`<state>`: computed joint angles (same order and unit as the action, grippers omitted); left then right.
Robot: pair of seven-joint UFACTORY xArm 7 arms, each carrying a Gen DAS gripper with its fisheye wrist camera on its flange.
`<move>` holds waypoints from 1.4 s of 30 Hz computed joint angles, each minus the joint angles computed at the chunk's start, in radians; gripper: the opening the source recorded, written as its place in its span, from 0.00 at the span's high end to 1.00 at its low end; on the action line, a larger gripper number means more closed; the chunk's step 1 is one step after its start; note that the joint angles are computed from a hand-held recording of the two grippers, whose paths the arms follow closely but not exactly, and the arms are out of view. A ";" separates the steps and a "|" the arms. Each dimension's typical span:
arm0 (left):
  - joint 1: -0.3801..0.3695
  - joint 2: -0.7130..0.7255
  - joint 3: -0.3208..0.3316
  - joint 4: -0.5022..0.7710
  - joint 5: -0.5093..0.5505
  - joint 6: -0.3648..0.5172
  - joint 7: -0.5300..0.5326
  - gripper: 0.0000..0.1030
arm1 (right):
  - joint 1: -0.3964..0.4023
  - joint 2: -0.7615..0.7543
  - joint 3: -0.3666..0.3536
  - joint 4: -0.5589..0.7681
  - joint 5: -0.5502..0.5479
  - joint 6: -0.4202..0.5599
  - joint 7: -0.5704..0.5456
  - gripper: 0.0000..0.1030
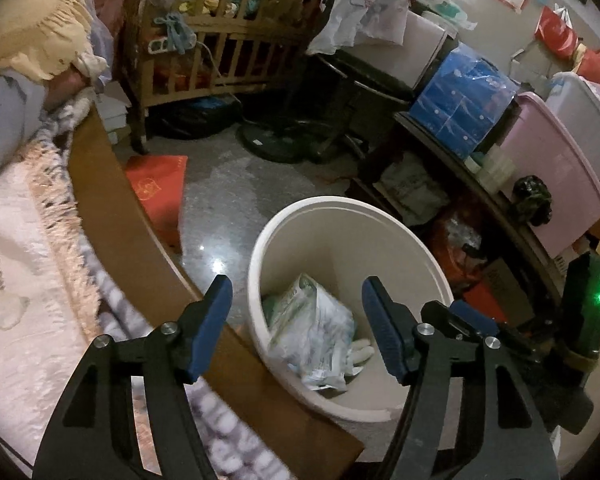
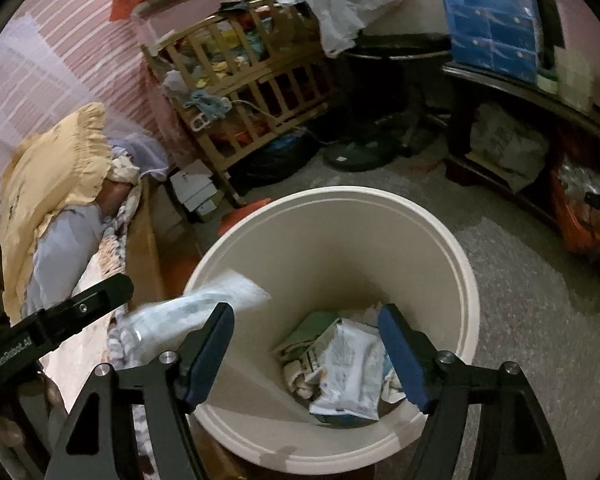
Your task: Collect trash
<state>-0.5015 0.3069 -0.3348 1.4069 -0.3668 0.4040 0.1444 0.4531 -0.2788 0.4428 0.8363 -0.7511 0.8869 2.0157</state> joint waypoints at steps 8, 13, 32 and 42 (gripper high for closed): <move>-0.028 -0.121 0.065 -0.152 0.129 -0.097 -0.111 0.36 | 0.061 0.104 0.023 0.135 -0.066 0.151 -0.029 0.30; 0.002 -0.212 0.059 -0.259 0.122 -0.168 -0.116 0.36 | 0.130 0.163 0.012 0.221 -0.113 0.264 -0.034 0.30; 0.092 -0.506 0.067 -0.553 0.500 -0.440 -0.408 0.36 | 0.363 0.301 -0.028 0.484 -0.268 0.604 -0.032 0.29; 0.034 -0.537 0.117 -0.584 0.421 -0.459 -0.342 0.36 | 0.436 0.353 -0.052 0.569 -0.317 0.690 -0.068 0.29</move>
